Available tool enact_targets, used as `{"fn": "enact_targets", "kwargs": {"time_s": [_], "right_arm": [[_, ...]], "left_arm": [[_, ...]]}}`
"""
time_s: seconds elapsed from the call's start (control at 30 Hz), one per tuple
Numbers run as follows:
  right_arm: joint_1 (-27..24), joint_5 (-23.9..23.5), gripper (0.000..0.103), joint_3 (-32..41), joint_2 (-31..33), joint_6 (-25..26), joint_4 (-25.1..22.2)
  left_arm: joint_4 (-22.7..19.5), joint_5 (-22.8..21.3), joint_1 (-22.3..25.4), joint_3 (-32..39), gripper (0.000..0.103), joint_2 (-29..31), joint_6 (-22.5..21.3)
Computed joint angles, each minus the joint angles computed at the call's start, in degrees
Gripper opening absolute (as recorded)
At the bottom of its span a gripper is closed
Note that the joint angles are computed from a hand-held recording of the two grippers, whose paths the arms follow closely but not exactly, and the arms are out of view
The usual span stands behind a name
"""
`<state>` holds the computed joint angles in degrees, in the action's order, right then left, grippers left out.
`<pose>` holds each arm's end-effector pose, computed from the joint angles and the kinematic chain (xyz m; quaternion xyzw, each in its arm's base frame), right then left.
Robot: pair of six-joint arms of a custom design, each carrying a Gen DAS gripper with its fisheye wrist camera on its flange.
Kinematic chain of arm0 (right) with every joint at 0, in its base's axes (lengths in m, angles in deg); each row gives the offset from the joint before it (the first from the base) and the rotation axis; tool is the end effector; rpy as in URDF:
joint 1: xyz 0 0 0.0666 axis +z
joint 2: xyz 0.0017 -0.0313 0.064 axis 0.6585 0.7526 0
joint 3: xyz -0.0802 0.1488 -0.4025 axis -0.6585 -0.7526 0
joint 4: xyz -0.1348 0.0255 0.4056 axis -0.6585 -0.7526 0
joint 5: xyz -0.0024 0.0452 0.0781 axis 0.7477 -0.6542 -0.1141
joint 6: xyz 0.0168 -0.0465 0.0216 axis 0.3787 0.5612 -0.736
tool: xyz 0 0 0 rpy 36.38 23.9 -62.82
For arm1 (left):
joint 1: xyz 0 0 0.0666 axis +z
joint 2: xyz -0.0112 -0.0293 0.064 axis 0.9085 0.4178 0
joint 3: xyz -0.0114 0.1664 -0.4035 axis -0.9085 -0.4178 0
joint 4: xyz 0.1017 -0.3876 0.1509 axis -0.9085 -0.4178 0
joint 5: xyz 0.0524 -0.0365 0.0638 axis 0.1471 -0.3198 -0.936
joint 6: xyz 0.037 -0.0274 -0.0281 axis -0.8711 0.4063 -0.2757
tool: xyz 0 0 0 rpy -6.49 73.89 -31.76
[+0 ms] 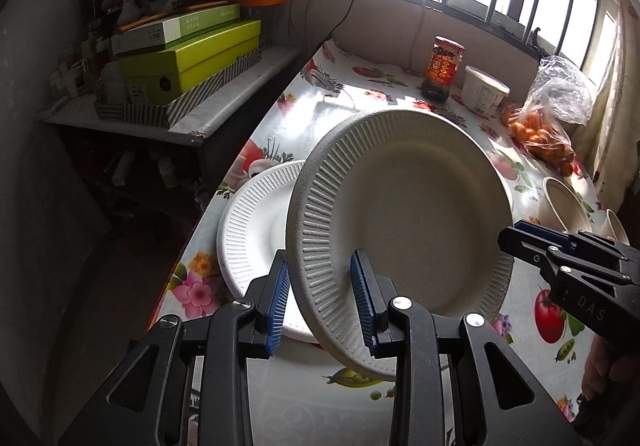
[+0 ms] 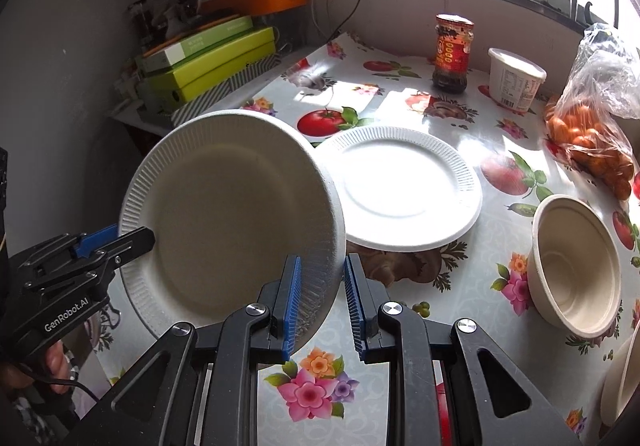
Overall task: Organize plates and bowls
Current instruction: 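Lift the held plate off the table with both tools, then lower the plate onto another white plate and open both tools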
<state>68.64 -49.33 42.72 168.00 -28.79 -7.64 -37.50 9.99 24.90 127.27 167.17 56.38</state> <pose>0.4981 0.2633 0.3362 -0.2294 0.9080 0.1436 0.3199 0.4231 -0.3384 0.3331 -0.1081 0.9253 -0.0151 0.3633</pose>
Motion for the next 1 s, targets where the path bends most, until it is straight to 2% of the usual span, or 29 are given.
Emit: {"fn": "enact_targets", "kwargs": {"time_s": [0.57, 1.0], "right_arm": [[1.95, -0.32, 0.022, 8.03, 7.46, 0.51, -3.4], [2.12, -0.94, 0.022, 10.9, 11.08, 0.85, -5.29]], "left_arm": [[-0.02, 3.2, 4.71, -1.16, 0.032, 0.74, 0.43], [-0.68, 4.31, 6.28, -0.72, 0.032, 1.87, 0.32]]}}
